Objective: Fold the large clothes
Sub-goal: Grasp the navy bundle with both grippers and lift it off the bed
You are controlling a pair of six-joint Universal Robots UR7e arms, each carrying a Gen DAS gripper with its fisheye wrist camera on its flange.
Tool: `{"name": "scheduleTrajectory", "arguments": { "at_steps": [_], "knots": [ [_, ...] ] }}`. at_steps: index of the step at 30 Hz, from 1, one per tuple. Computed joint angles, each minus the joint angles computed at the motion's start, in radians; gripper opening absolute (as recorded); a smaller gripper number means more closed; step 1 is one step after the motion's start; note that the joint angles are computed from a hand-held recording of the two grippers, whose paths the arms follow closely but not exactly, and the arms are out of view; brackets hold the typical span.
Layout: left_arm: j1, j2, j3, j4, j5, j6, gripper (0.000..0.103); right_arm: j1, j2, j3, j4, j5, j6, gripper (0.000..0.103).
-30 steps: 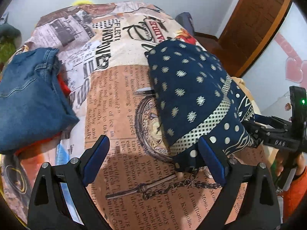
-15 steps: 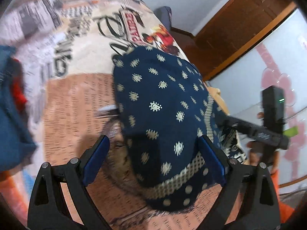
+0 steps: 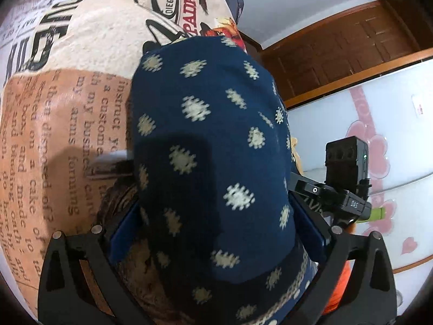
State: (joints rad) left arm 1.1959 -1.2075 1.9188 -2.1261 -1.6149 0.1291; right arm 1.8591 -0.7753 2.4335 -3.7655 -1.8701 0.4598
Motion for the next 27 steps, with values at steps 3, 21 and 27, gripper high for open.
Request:
{"name": "scheduleTrajectory", "arguments": {
  "at_steps": [3,21,27],
  "knots": [
    [-0.008,-0.003,0.006,-0.007,0.012,-0.001,0.102,-0.001,0.0,0.0,-0.003,0.021,0.011,0.076],
    [-0.056,-0.291,-0.008,0.066,0.008,0.034,0.08,0.35,-0.066,-0.223,0.371,-0.262,0.151,0.042],
    [0.0,-0.347,-0.122,0.115,0.002,0.069,0.08,0.421,0.015,-0.402,0.456,-0.291,0.093,0.041]
  ]
}}
